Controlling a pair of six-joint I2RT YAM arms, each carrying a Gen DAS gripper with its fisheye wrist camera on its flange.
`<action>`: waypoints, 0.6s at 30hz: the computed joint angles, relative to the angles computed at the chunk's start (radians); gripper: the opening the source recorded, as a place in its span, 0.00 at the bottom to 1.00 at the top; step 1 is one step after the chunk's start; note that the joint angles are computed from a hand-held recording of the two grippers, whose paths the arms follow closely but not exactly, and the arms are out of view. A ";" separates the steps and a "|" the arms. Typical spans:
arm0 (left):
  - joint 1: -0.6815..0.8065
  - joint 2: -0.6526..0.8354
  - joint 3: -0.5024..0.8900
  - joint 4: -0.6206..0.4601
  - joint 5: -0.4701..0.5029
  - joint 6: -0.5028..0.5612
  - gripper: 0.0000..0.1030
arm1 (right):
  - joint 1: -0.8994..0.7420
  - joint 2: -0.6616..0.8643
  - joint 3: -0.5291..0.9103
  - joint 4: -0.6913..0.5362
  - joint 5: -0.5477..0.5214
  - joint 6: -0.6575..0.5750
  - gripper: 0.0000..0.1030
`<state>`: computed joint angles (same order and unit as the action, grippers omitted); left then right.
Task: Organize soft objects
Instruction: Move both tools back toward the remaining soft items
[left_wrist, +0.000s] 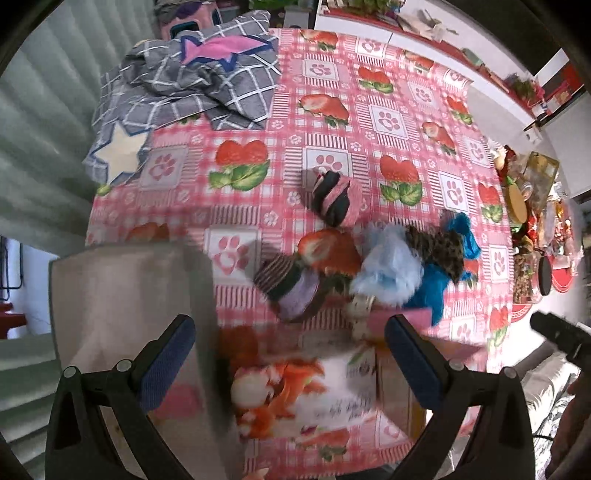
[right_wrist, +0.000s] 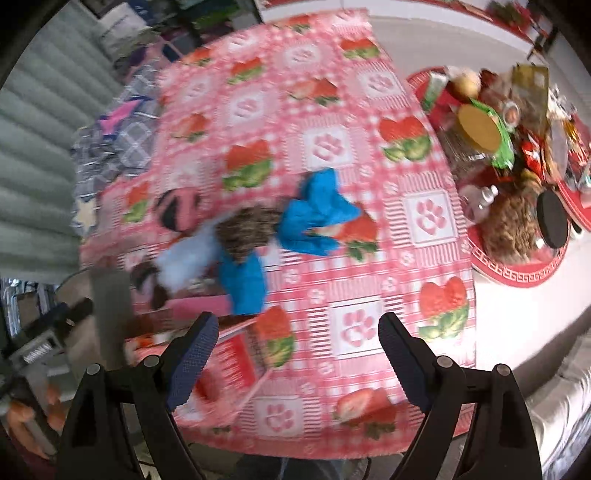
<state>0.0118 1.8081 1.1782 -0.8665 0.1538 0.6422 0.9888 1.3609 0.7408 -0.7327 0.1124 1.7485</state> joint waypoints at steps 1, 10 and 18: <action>-0.028 0.022 0.012 0.009 -0.009 -0.022 1.00 | -0.027 -0.014 -0.054 0.041 -0.024 -0.009 0.87; -0.243 0.291 0.175 0.076 -0.116 -0.188 1.00 | -0.252 0.055 -0.265 0.332 -0.162 -0.164 0.87; -0.353 0.492 0.318 0.100 -0.178 -0.311 1.00 | -0.455 0.258 -0.303 0.562 -0.250 -0.332 0.87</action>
